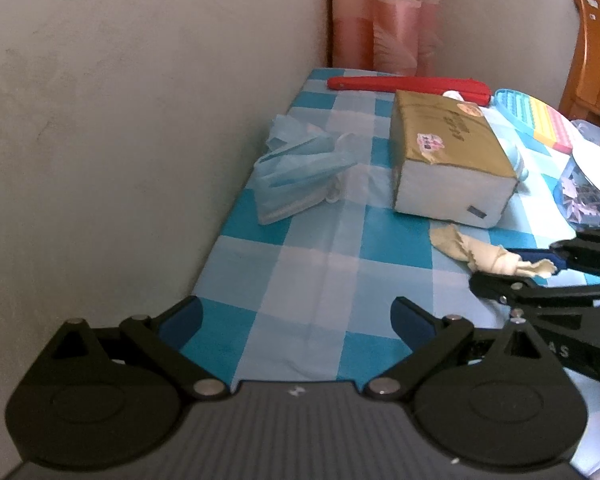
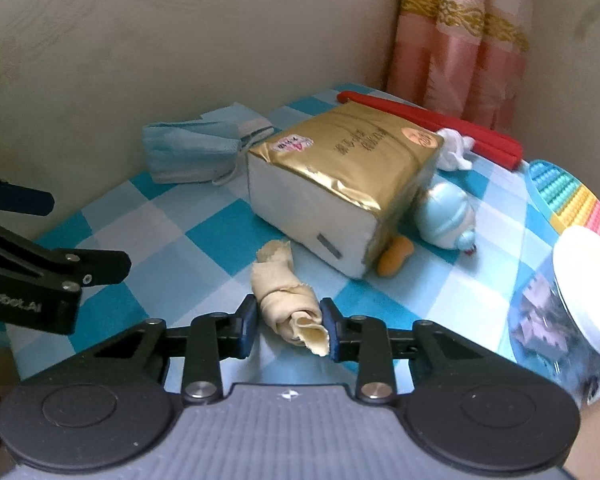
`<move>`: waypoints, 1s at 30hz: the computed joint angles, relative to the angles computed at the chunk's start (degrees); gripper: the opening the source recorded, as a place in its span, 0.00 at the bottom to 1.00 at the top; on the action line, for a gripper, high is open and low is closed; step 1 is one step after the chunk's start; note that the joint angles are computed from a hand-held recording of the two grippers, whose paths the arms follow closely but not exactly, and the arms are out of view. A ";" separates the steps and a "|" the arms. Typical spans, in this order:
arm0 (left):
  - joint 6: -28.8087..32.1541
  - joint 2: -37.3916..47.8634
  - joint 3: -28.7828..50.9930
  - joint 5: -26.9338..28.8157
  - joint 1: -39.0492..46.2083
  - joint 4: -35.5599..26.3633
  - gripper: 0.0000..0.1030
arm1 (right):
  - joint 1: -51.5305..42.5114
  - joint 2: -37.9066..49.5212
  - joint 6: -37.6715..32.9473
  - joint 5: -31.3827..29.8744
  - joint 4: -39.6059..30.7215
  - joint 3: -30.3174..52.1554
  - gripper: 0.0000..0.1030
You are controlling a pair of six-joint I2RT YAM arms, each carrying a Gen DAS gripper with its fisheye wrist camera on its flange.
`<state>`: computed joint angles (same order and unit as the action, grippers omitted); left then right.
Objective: Organize soft objects
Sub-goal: 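Hold the beige cloth in right tool while left tool closes on the blue face mask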
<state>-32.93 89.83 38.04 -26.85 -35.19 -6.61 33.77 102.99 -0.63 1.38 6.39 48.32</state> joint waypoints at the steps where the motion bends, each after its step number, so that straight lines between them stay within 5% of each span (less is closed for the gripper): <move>1: -0.04 0.01 -0.03 -0.08 -0.15 0.00 0.97 | 0.15 -0.56 0.39 0.33 -0.55 -0.39 0.36; 17: 1.12 1.31 0.68 -1.65 0.32 0.41 0.97 | 0.89 -0.62 -1.38 0.67 -0.60 -0.35 0.41; 23: 2.37 2.62 0.39 -2.17 1.08 4.96 0.97 | 0.40 -2.16 0.21 1.61 -0.71 -2.16 0.38; 30: 3.58 7.50 4.20 -8.77 0.44 5.40 0.97 | -0.30 -3.44 1.36 0.65 1.45 -4.93 0.39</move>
